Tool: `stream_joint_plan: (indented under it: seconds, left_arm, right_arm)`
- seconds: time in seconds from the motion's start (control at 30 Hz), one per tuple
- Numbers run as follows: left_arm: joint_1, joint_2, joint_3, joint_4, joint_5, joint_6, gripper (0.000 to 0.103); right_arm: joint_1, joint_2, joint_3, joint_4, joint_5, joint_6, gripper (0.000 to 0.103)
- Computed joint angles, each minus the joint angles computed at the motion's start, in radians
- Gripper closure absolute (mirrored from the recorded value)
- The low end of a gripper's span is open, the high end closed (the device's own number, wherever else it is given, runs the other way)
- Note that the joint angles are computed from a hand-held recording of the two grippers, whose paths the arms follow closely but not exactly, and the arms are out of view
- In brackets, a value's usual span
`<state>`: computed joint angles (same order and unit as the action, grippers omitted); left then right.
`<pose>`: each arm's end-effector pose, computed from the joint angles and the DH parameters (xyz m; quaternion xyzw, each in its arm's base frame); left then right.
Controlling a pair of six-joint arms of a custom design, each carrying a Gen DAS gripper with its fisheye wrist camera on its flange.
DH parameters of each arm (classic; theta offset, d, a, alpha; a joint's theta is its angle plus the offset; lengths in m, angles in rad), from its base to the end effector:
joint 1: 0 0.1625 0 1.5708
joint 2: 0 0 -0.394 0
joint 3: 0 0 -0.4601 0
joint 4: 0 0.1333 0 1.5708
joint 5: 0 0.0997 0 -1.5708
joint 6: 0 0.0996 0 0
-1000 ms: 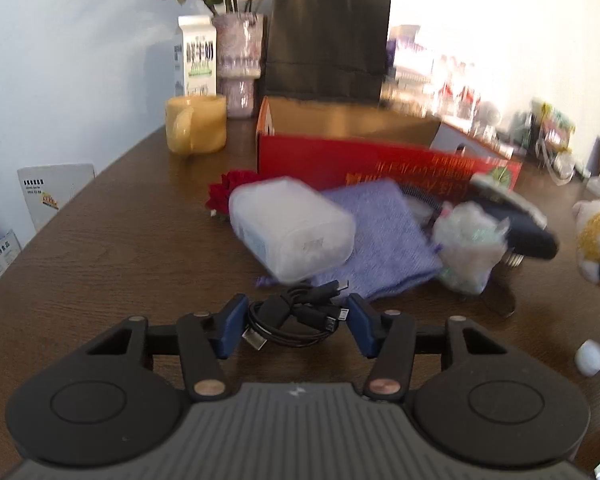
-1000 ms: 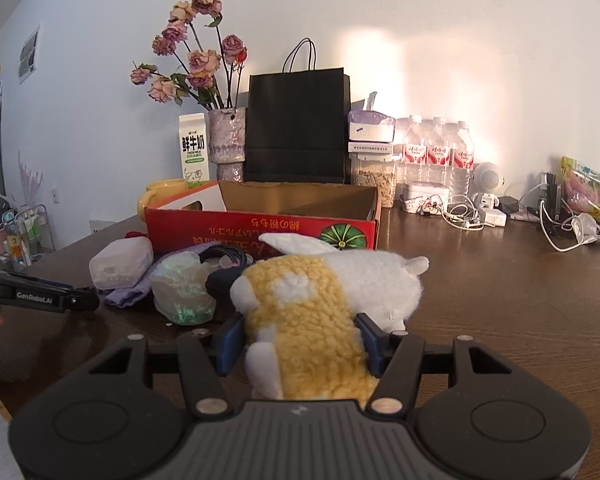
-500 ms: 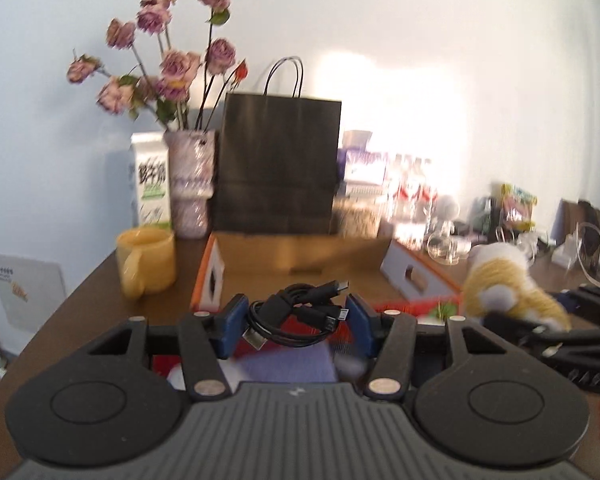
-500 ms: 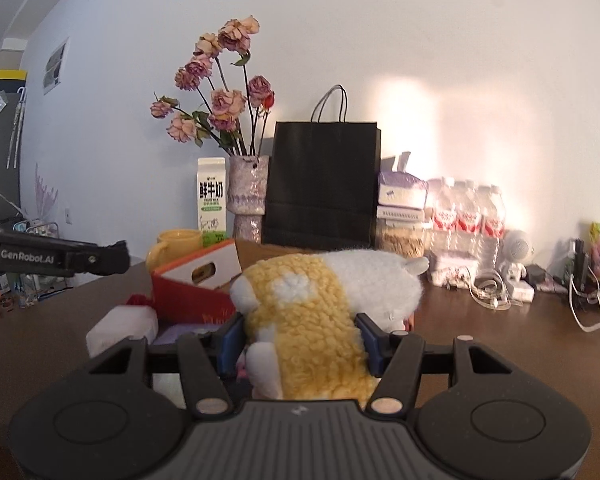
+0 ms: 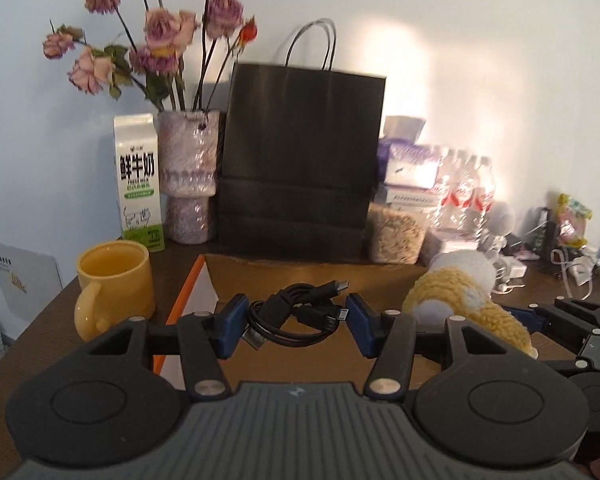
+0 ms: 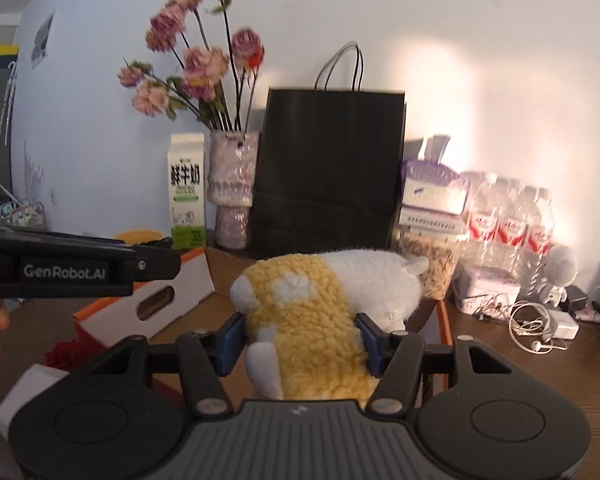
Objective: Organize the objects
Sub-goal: 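Carry the plush toy and cable into the cardboard box and release both, then withdraw both tools from the box toward the remaining items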
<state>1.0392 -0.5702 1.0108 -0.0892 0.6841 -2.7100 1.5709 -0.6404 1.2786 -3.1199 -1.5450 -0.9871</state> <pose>-0.2102 -0.7727 0.0637 0.1253 0.7701 -0.5342 0.3254 0.1360 -0.8252 0.1415 0.4305 -0.7881 0.3928 0.1982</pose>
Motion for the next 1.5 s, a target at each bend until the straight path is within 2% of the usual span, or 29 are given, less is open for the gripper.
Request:
stream_joint_plan:
  seconds: [0.17, 0.43, 0.5, 0.53, 0.57, 0.6, 0.63, 0.93, 1.2, 1.5]
  left_arm:
    - [0.033, 0.073, -0.116, 0.082, -0.02, -0.044, 0.048]
    - [0.053, 0.103, -0.155, 0.118, -0.021, -0.082, 0.047]
    - [0.052, 0.095, -0.141, 0.104, -0.023, -0.082, 0.03]
    - [0.05, 0.084, -0.119, 0.075, -0.022, -0.066, 0.007]
    - [0.047, 0.066, -0.082, 0.025, -0.022, -0.037, 0.0]
    - [0.044, 0.05, -0.049, -0.027, -0.024, -0.004, 0.0]
    - [0.041, 0.047, -0.042, -0.038, -0.031, 0.006, 0.0]
    - [0.034, 0.05, -0.052, -0.02, -0.05, -0.008, 0.0]
    - [0.004, -0.043, 0.108, -0.132, -0.04, 0.025, 0.0]
    - [-0.04, -0.163, 0.307, -0.228, -0.055, 0.045, 0.0]
  right_arm:
    - [0.0, 0.066, -0.099, 0.056, -0.044, 0.032, 0.046]
    - [-0.008, 0.099, -0.133, 0.063, -0.065, 0.041, 0.045]
    - [-0.011, 0.097, -0.132, 0.063, -0.062, 0.054, 0.041]
    - [-0.011, 0.095, -0.128, 0.055, -0.06, 0.056, 0.033]
    - [-0.012, 0.092, -0.123, 0.044, -0.061, 0.054, 0.015]
    - [-0.012, 0.09, -0.12, 0.033, -0.06, 0.052, 0.005]
    - [-0.014, 0.086, -0.113, 0.016, -0.051, 0.052, 0.0]
    - [-0.018, 0.063, -0.086, -0.023, -0.037, 0.06, 0.0]
    - [-0.021, -0.019, 0.024, -0.081, 0.004, 0.056, 0.0]
    - [-0.027, -0.15, 0.219, -0.158, 0.039, 0.035, 0.0]
